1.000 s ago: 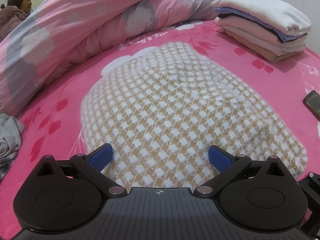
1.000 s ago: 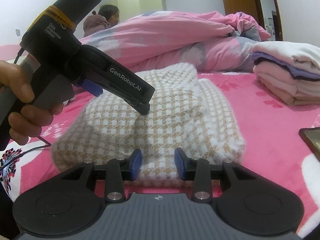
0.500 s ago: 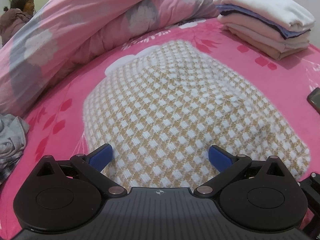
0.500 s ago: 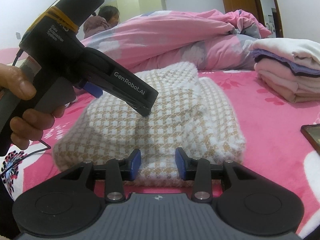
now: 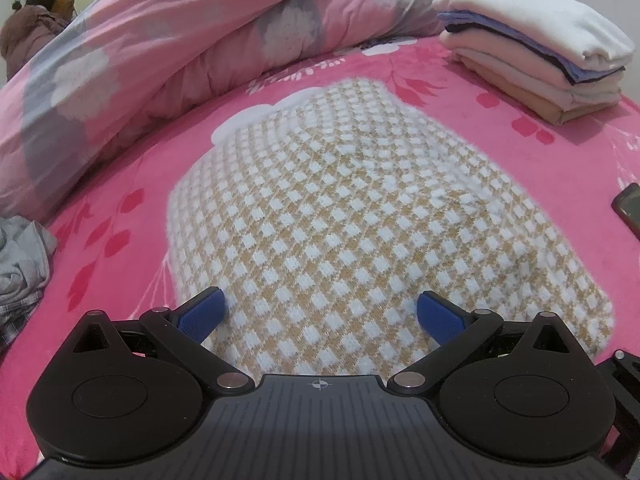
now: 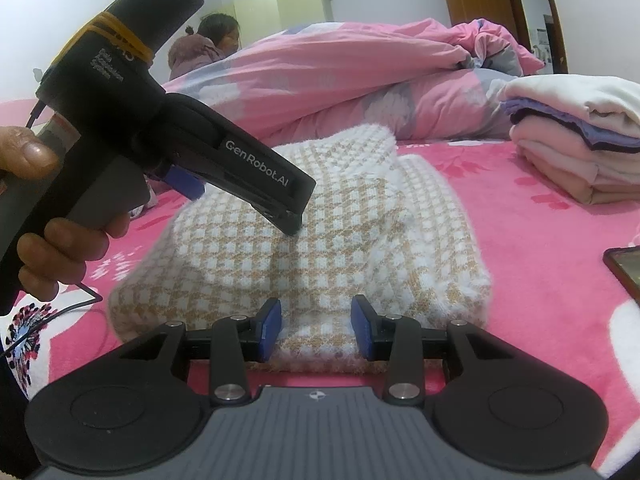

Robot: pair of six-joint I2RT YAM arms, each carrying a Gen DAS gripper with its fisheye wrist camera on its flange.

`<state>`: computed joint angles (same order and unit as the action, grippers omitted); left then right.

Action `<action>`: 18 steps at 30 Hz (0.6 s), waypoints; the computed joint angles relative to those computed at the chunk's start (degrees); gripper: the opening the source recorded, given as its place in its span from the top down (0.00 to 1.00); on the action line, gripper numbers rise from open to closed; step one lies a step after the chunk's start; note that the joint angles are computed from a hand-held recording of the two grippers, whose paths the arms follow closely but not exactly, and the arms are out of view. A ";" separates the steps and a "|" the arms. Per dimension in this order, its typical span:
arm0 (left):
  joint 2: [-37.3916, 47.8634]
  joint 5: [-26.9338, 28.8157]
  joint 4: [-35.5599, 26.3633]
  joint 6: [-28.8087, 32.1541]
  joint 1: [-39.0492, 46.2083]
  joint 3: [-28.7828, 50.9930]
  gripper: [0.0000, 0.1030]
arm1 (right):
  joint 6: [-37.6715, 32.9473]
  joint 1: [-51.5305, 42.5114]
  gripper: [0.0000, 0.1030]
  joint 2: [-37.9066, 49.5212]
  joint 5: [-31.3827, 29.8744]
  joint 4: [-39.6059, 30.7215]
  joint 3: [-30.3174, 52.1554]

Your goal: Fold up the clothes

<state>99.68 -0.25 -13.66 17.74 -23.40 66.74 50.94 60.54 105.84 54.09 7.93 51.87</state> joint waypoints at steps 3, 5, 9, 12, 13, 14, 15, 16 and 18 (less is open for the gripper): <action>-0.56 0.46 0.36 0.98 0.18 -0.80 0.00 | -0.06 0.01 0.60 0.07 0.06 0.30 -0.10; -1.03 0.80 1.03 1.23 0.26 -1.64 0.00 | -0.08 -0.01 0.60 0.11 0.07 0.32 -0.08; -1.64 1.43 1.43 1.03 0.53 -2.39 0.00 | -0.12 -0.04 0.60 0.20 0.08 0.34 -0.02; -1.99 3.10 0.80 0.55 1.28 -2.13 0.00 | -0.13 -0.07 0.59 0.31 0.11 0.17 0.15; -2.33 3.94 1.01 0.47 1.69 -2.35 0.00 | -0.13 -0.06 0.59 0.35 0.11 0.10 0.21; -2.72 4.85 1.42 0.40 2.13 -2.69 0.00 | -0.14 -0.06 0.59 0.38 0.12 0.03 0.27; -3.35 5.50 2.58 0.22 2.52 -3.50 0.00 | -0.14 -0.06 0.59 0.42 0.13 -0.04 0.32; -4.10 6.01 4.15 -0.03 2.86 -4.55 0.00 | -0.14 -0.04 0.59 0.41 0.16 -0.09 0.34; -5.30 7.43 7.00 -0.70 3.69 -6.34 0.00 | -0.16 0.02 0.59 0.39 0.22 -0.13 0.35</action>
<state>94.38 7.18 -6.66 17.04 -19.71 60.40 50.78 60.56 106.23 54.31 7.80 52.21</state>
